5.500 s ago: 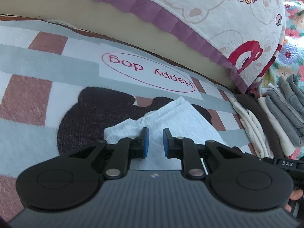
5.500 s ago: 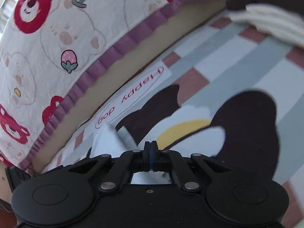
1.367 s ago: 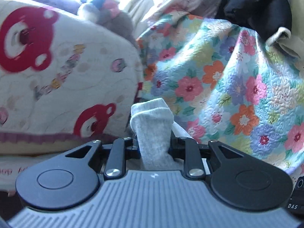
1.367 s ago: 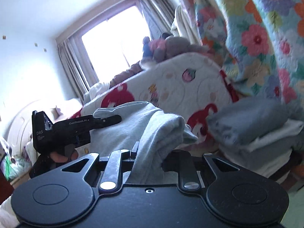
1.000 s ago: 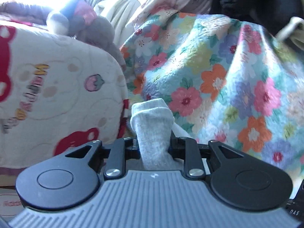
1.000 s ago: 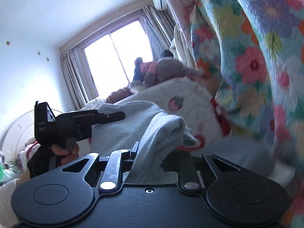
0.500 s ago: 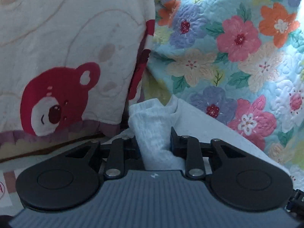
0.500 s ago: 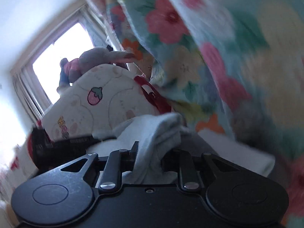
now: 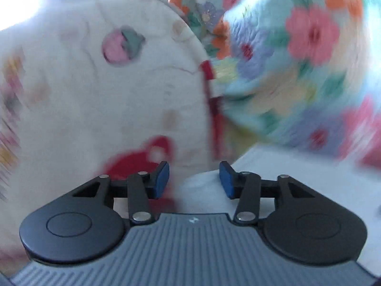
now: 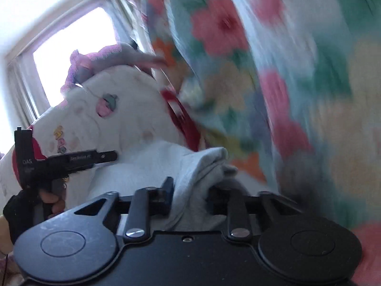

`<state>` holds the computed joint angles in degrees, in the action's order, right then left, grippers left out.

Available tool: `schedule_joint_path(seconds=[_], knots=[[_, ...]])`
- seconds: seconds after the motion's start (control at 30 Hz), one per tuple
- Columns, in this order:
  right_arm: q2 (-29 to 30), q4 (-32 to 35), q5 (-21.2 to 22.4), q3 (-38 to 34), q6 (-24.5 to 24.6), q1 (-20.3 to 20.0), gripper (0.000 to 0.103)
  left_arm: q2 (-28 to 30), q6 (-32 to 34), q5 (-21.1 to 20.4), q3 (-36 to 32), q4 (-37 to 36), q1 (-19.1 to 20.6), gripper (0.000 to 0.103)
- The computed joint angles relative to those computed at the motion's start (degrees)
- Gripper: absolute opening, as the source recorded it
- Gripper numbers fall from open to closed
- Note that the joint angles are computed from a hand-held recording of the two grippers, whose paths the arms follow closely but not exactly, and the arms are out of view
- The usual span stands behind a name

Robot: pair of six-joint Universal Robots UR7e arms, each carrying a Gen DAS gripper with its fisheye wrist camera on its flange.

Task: Fold clothes
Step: 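Lift the folded shirt with both grippers and carry it to the clothes stack, then lower the shirt onto the stack and open both grippers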

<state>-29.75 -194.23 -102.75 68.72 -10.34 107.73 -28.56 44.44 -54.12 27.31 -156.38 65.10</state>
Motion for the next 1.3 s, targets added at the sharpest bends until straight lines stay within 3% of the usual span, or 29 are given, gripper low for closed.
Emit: schedule_joint_path(seconds=[0.07,0.13,0.17,0.2,0.3,0.37,0.43,0.47,0.53,0.6,0.73,0.83,0.93,0.97,1.03,1.13,1.2,1.3], knots=[[-1.06,-3.57,0.84,3.1,-3.12,-0.07,0.062,-2.96,4.8,-1.55,6.26,-6.78,-0.16,0.048],[-1.39,-8.55,-1.07,5.18,-7.75,0.59,0.067,-5.43,0.0,-4.33,9.58,-7.12,0.0,0.045],[-0.86,-12.29,-3.97,5.31,-10.91,1.38,0.067,-6.51,-1.93,-5.64,10.92,-7.08,-0.01,0.045],[-0.45,-17.13,-4.79,5.73,-14.56,2.05,0.065,-7.5,-2.65,-8.03,12.13,-6.5,0.12,0.037],[-1.25,-22.47,1.53,7.5,-23.43,2.41,0.051,-9.69,-1.7,-13.55,15.05,-2.22,0.5,0.031],[-0.44,-18.94,1.62,5.0,-28.64,2.88,0.042,-9.06,-0.82,-10.53,14.11,4.42,0.43,0.03],[0.66,-14.31,0.39,1.72,-32.89,3.05,0.042,-7.63,-0.95,-6.98,13.1,6.32,0.56,0.028],[1.41,-11.46,-1.23,-0.08,-33.48,2.72,0.042,-7.32,-3.97,-6.42,12.75,6.66,0.85,0.027],[2.88,-6.37,-3.66,-3.18,-33.02,1.72,0.04,-6.66,-11.33,-5.63,10.8,9.0,1.36,0.027],[2.85,-5.24,-1.31,-2.47,-28.01,-0.03,0.039,-6.35,-14.16,-5.97,8.73,12.74,1.73,0.028],[2.33,-8.96,2.48,0.25,-16.36,-1.9,0.041,-6.34,-13.09,-7.3,8.26,13.62,1.88,0.03],[2.46,-11.33,2.47,1.45,-13.33,-2.27,0.044,-6.53,-11.84,-7.07,8.83,12.79,1.71,0.03],[2.14,-12.31,1.82,2.62,-10.23,-2.48,0.057,-6.78,-8.56,-3.84,8.6,12.53,1.02,0.037],[1.99,-12.55,1.22,2.91,-9.92,-2.38,0.058,-7.27,-8.33,-1.7,8.95,12.26,0.7,0.038],[1.56,-14.17,-1.34,4.13,-10.34,-1.86,0.06,-8.11,-6.43,3.81,10.36,9.61,0.0,0.058],[2.71,-19.56,-9.3,3.78,-12.6,0.36,0.06,-11.9,-2.53,8.83,16.31,5.88,-0.32,0.06],[3.64,-23.94,-15.18,3.41,-13.98,2.5,0.06,-16.48,-7.54,11.88,22.32,9.89,-0.65,0.062],[4.54,-31.52,-18.98,5.0,-20.46,5.83,0.066,-25.48,-14.67,9.79,34.72,14.07,-1.19,0.074]])
